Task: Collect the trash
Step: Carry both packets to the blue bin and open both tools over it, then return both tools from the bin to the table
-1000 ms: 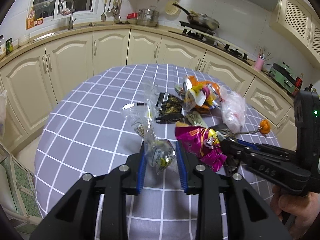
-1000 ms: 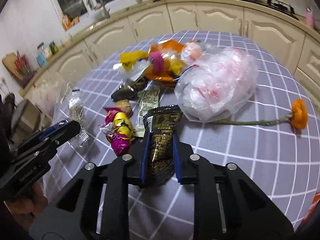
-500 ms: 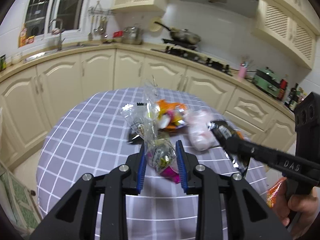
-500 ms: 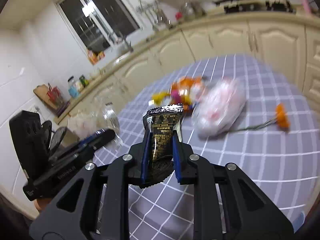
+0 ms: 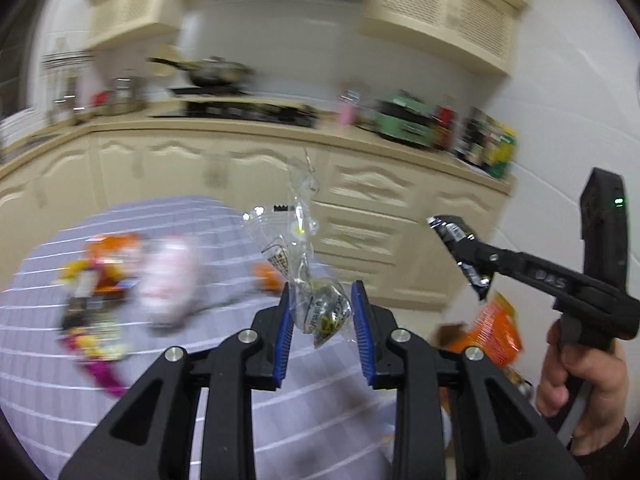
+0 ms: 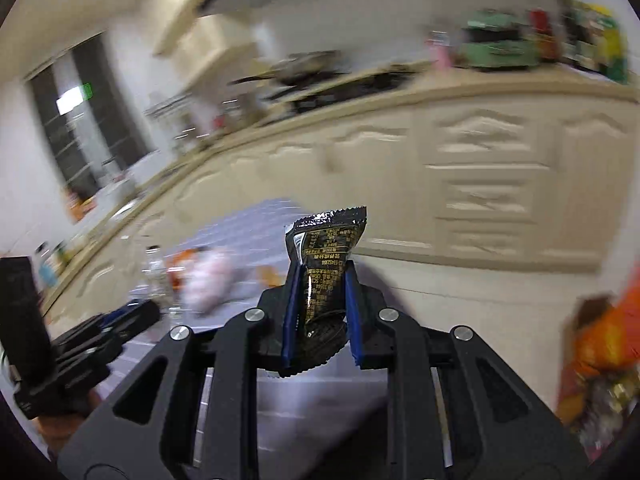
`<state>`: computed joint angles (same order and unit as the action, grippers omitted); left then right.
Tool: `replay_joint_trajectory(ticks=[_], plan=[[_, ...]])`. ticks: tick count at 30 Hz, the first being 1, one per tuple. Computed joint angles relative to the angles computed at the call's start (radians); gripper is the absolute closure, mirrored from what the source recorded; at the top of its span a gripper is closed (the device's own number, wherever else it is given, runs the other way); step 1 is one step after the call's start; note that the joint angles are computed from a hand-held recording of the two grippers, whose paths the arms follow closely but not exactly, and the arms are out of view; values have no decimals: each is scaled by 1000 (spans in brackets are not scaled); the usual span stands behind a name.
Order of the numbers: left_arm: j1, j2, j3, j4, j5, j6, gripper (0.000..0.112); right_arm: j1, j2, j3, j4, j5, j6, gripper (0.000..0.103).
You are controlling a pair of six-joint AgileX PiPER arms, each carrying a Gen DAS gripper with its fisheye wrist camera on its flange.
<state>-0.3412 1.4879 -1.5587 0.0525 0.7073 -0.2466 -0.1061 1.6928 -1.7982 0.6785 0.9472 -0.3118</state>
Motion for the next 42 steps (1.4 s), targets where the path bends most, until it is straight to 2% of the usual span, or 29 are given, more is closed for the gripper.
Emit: replay_joint_trajectory(ticks=[4,7,13,19,21,24,25,26,27,28,29,31,35,37,42], plan=[[-126,125,-72,-74,-13,62,85,-173,-27,138,-19,10,-41,82],[-205,248,-142,-162,10,149,85,-246,-35,234,-71,-10,-34,82],[-277,465,-235,-288,61,246,85,-374,27,379,-53,-3,-78,82],[-309,698,-387,-354,159,289,85,-408,111,432,-54,-19,-89,82],[-303,784,-485,-368,225,298,85,-406,144,430,-67,-26,-74,82],[-315,882,-586,-361,285,305,83,-408,179,446,-64,-44,-67,81],[-313,916,-628,-368,312,312,82,-409,190,449,-66,-50,-57,79],[-315,958,-683,-367,345,306,71,-412,204,449,-70,-55,-46,77],[-318,985,-720,-352,365,286,50,-416,214,453,-76,-63,-34,74],[-316,1000,-738,-325,364,258,42,-422,215,466,-71,-78,-29,59],[-313,990,-716,-305,339,238,32,-426,207,476,-69,-89,-26,39],[-303,963,-671,-306,304,236,29,-431,193,490,-73,-103,-20,33],[-300,893,-587,-257,249,207,26,-425,170,498,-102,-126,14,10],[-300,844,-536,-226,217,180,26,-416,158,498,-116,-131,33,7],[-301,751,-469,-177,155,134,22,-388,128,491,-123,-132,52,6]])
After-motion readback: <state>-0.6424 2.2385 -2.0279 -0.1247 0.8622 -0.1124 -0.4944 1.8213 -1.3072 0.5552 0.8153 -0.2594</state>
